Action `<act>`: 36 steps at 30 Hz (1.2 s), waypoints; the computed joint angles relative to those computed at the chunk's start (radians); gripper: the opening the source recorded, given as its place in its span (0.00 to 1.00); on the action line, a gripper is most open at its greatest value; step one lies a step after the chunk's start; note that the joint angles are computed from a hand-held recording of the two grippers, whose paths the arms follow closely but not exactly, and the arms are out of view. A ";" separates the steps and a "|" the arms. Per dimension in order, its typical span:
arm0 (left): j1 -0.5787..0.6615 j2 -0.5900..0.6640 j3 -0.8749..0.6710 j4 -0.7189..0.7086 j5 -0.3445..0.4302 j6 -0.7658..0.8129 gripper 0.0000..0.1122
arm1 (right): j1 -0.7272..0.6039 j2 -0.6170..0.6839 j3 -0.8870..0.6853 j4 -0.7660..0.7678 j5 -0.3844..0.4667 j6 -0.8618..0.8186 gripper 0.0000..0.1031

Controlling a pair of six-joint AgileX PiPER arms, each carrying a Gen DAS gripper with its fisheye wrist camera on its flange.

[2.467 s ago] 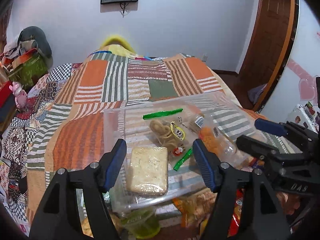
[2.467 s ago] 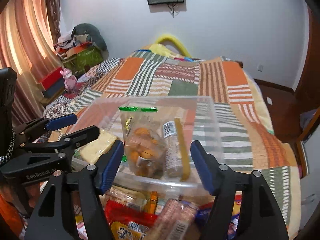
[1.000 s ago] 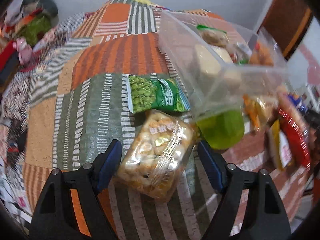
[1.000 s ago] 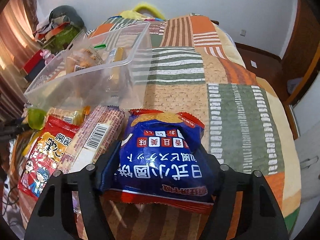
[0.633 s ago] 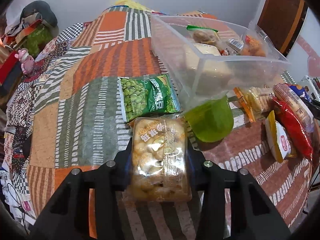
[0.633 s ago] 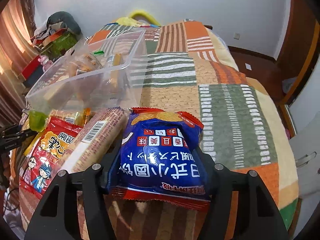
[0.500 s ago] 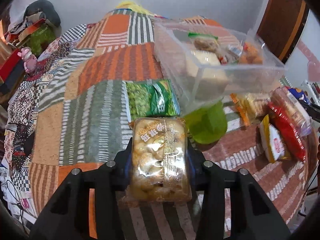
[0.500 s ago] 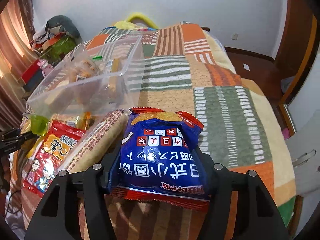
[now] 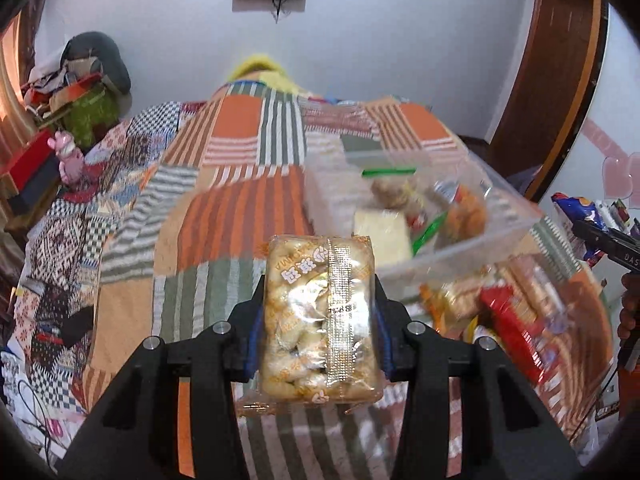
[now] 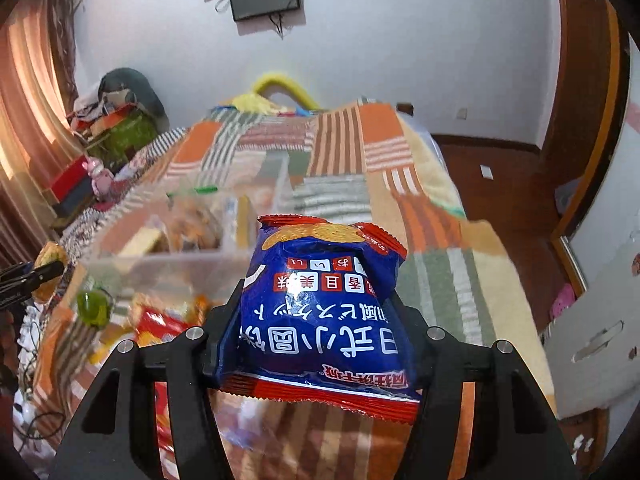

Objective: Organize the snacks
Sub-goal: 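Drop the biscuit pack into the box with left tool while right tool drops the blue bag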

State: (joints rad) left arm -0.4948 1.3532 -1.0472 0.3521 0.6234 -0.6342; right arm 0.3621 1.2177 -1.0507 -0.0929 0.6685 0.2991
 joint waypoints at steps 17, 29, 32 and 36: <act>-0.004 0.280 -0.329 -0.046 -0.004 0.103 0.39 | 0.060 0.259 -0.236 0.014 -0.072 -0.007 0.56; 0.054 0.502 -0.540 -0.188 0.038 0.207 0.39 | 0.078 0.437 -0.406 0.004 0.024 -0.030 0.56; 0.060 0.530 -0.566 -0.202 0.041 0.212 0.39 | 0.080 0.467 -0.435 0.003 0.045 -0.041 0.56; 0.054 0.566 -0.604 -0.191 0.058 0.205 0.39 | 0.077 0.486 -0.444 0.034 0.051 -0.052 0.56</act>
State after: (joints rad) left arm -0.4409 1.9192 -1.6509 0.1607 0.6815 -0.4290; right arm 0.4392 1.7036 -1.4948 -0.0584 0.7195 0.2467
